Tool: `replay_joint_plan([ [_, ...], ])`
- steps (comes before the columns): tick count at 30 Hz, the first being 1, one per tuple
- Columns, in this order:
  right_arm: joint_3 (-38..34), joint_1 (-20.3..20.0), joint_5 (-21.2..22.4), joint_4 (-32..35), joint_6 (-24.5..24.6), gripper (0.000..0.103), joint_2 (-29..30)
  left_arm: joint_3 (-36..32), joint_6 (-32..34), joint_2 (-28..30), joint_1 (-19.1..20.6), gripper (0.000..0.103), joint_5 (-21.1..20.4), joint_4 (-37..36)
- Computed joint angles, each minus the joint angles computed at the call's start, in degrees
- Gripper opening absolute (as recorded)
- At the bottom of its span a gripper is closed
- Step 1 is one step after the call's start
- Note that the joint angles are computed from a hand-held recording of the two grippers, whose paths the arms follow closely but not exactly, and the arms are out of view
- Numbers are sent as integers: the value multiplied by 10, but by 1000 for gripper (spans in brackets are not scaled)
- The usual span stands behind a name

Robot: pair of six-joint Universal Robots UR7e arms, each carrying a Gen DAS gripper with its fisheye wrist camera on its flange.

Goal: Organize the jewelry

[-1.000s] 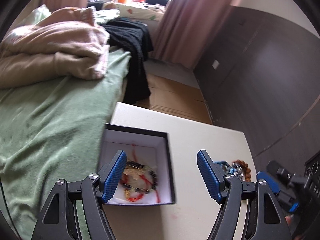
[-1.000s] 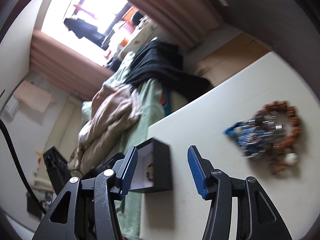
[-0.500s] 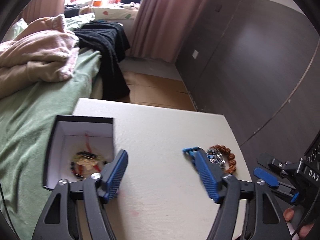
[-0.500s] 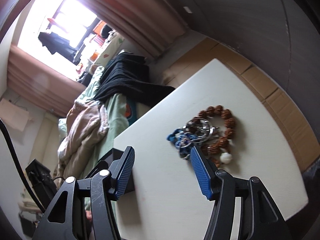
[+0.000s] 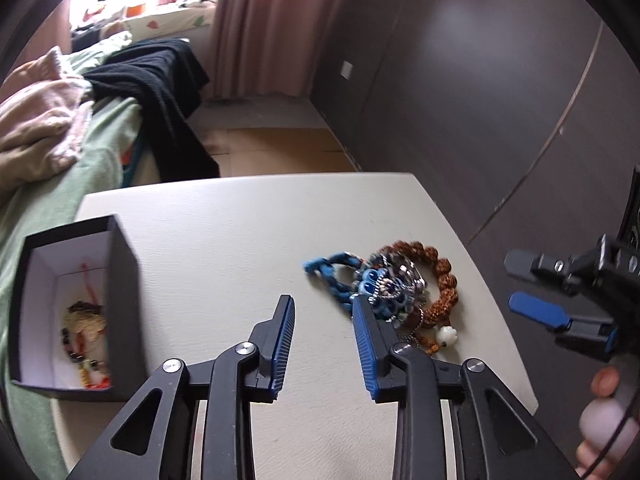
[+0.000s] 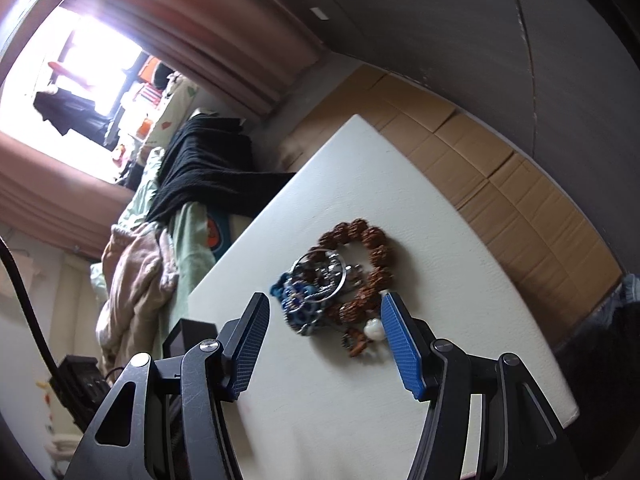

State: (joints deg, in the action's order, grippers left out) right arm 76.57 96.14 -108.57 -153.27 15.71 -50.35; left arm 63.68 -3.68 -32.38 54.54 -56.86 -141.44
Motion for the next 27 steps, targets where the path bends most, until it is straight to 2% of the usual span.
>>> replay_joint_plan([
  [12, -35, -12, 3, 26, 14, 59, 11, -67, 34, 55, 7, 28, -14, 46],
  [15, -37, -14, 6, 30, 17, 59, 11, -64, 49, 60, 5, 27, -10, 34],
  [19, -39, -14, 7, 31, 19, 59, 12, -69, 46, 57, 13, 7, -49, 46],
  [22, -39, -14, 7, 33, 20, 59, 13, -67, 53, 55, 12, 5, -56, 49],
  [25, -37, -14, 6, 36, 20, 59, 13, -72, 28, 50, 19, 2, -91, 73],
  [27, -37, -12, 4, 37, 20, 59, 14, -59, 30, 40, 17, 1, -95, 62],
])
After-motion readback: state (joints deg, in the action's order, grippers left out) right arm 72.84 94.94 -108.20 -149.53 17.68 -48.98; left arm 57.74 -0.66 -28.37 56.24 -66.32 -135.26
